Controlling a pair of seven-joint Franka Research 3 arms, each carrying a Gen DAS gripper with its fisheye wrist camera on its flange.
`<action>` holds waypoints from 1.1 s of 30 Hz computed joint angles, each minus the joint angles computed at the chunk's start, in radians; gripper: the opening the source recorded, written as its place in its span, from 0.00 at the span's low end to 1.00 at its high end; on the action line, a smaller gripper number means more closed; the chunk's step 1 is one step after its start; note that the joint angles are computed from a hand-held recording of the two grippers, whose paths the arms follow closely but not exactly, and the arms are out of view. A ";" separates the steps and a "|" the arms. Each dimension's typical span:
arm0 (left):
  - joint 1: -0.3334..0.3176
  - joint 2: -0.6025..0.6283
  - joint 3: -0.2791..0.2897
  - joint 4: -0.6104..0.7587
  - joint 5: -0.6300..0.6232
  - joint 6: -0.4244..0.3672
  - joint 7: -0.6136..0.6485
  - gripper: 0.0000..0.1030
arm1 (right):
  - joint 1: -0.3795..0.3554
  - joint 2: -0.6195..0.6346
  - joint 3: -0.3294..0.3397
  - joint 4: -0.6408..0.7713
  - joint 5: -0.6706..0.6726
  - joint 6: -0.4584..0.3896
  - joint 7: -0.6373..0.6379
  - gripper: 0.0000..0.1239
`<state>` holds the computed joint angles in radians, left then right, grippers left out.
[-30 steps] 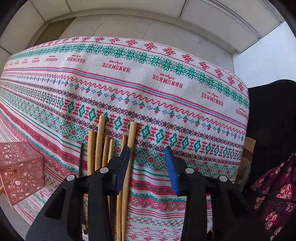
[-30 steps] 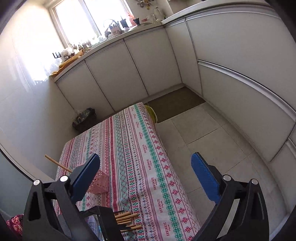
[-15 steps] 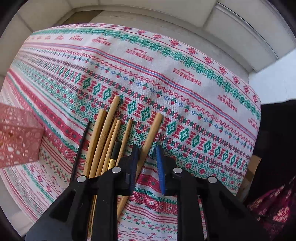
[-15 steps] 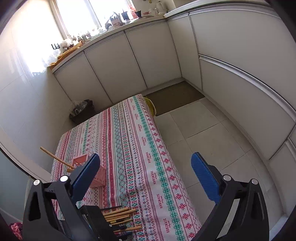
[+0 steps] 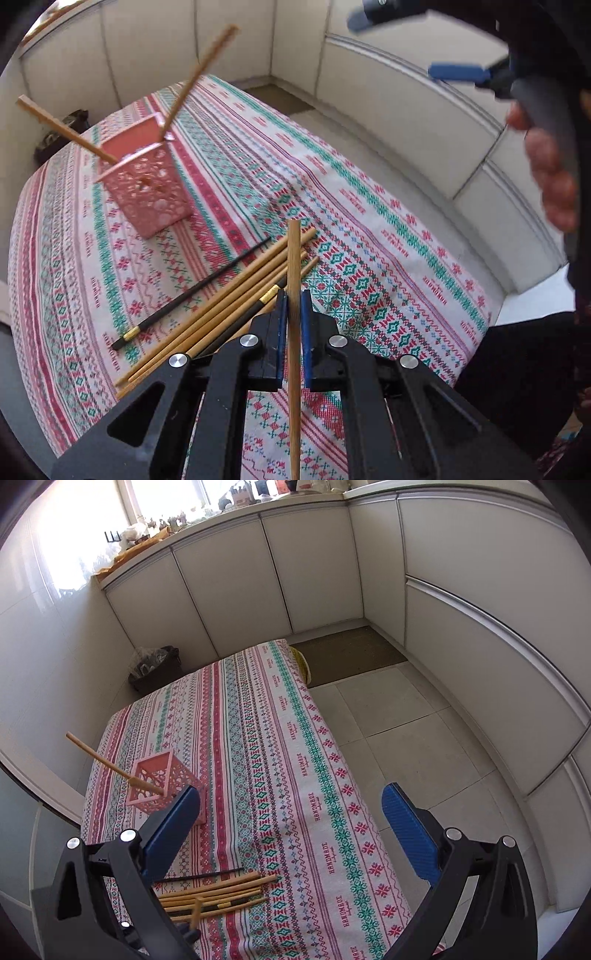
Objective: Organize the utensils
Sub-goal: 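Lift the chopstick upright with the left gripper, then grasp a wooden chopstick with the right gripper while the left gripper holds its chopstick upright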
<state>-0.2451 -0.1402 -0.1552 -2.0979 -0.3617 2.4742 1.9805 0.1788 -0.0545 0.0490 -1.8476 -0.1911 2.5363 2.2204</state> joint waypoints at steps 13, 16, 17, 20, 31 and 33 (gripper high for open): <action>-0.053 -0.237 0.184 -0.123 -0.448 0.139 0.186 0.06 | 0.095 0.023 0.041 -0.070 0.242 -0.024 -0.192 0.77; -0.058 -0.265 0.201 -0.138 -0.472 0.152 0.198 0.06 | 0.113 0.019 0.036 -0.101 0.438 -0.035 -0.286 0.70; -0.060 -0.269 0.214 -0.137 -0.483 0.150 0.206 0.06 | 0.114 0.014 0.032 -0.117 0.508 -0.041 -0.295 0.66; -0.065 -0.285 0.232 -0.138 -0.512 0.150 0.214 0.06 | 0.102 0.038 0.020 -0.116 0.575 -0.110 -0.188 0.35; -0.084 -0.313 0.268 -0.125 -0.666 0.121 0.325 0.06 | 0.122 0.195 0.011 0.066 0.330 -0.318 0.148 0.16; -0.073 -0.319 0.265 -0.125 -0.677 0.117 0.327 0.06 | 0.138 0.226 0.005 0.112 0.267 -0.359 0.176 0.12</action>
